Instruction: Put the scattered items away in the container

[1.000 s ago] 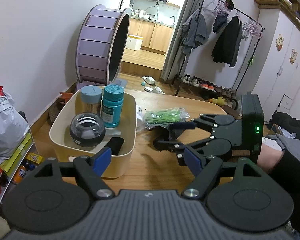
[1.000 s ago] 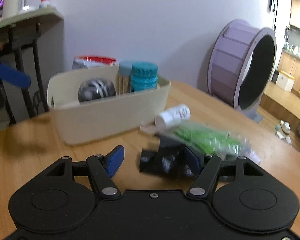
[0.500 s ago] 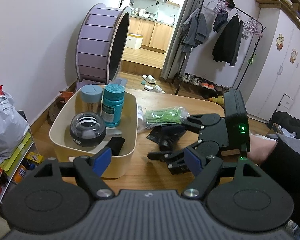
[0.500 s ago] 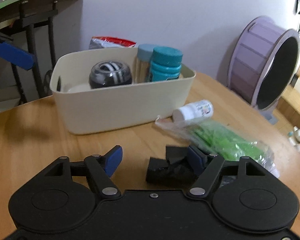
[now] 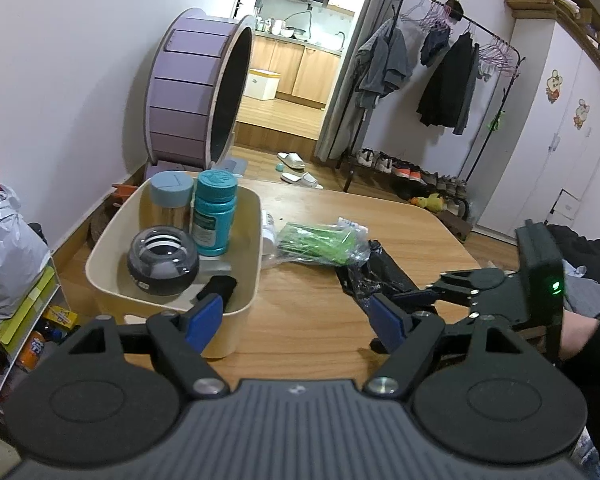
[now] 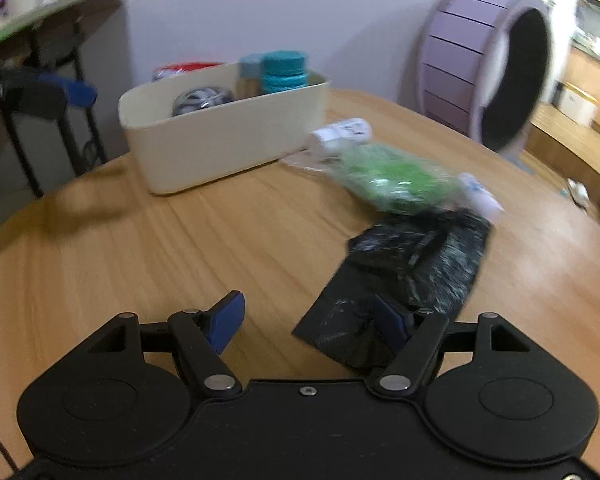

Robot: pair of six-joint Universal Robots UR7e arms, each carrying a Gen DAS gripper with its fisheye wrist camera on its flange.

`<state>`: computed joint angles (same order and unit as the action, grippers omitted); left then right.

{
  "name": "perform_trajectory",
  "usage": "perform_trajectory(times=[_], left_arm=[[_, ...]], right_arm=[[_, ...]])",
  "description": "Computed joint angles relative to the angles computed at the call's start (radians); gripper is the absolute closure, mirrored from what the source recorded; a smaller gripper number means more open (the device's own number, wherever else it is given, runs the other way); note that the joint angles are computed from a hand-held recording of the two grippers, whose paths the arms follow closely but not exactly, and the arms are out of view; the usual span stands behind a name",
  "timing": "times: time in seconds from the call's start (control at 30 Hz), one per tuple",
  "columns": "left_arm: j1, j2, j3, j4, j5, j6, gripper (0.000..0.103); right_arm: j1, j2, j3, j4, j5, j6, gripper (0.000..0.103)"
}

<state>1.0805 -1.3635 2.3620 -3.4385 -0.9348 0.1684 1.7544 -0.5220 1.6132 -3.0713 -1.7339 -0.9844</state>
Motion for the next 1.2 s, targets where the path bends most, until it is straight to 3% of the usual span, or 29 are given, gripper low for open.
perform_trajectory(times=[0.17, 0.33, 0.57, 0.7, 0.83, 1.07, 1.1, 1.13, 1.2], left_arm=[[-0.001, 0.018, -0.003, 0.004, -0.020, -0.003, 0.024], [-0.005, 0.033, -0.002, 0.008, -0.042, -0.003, 0.024], [-0.010, 0.038, 0.000, 0.011, -0.038, -0.001, 0.024], [-0.011, 0.043, -0.001, 0.012, -0.036, -0.004, 0.024], [-0.013, 0.050, -0.003, 0.018, -0.041, -0.011, 0.024], [-0.013, 0.054, -0.004, 0.020, -0.045, -0.008, 0.024], [-0.013, 0.055, -0.004, 0.019, -0.044, -0.009, 0.024], [-0.014, 0.055, -0.004, 0.019, -0.042, -0.009, 0.024], [-0.014, 0.056, -0.004, 0.018, -0.042, -0.012, 0.024]], right_arm=[[-0.015, -0.060, 0.086, -0.108, 0.092, 0.109, 0.030], [-0.012, -0.036, 0.113, -0.309, 0.049, 0.195, 0.021], [-0.045, -0.017, 0.091, -0.372, 0.053, 0.330, 0.021], [-0.038, 0.002, 0.063, -0.382, 0.015, 0.329, 0.022], [-0.030, 0.027, 0.022, -0.327, -0.045, 0.321, 0.039], [-0.033, 0.035, 0.038, -0.319, -0.074, 0.269, 0.047], [-0.032, 0.036, 0.045, -0.334, -0.076, 0.245, 0.053], [-0.030, 0.036, 0.052, -0.348, -0.078, 0.221, 0.071], [-0.034, 0.023, 0.061, -0.331, -0.065, 0.238, 0.076]])
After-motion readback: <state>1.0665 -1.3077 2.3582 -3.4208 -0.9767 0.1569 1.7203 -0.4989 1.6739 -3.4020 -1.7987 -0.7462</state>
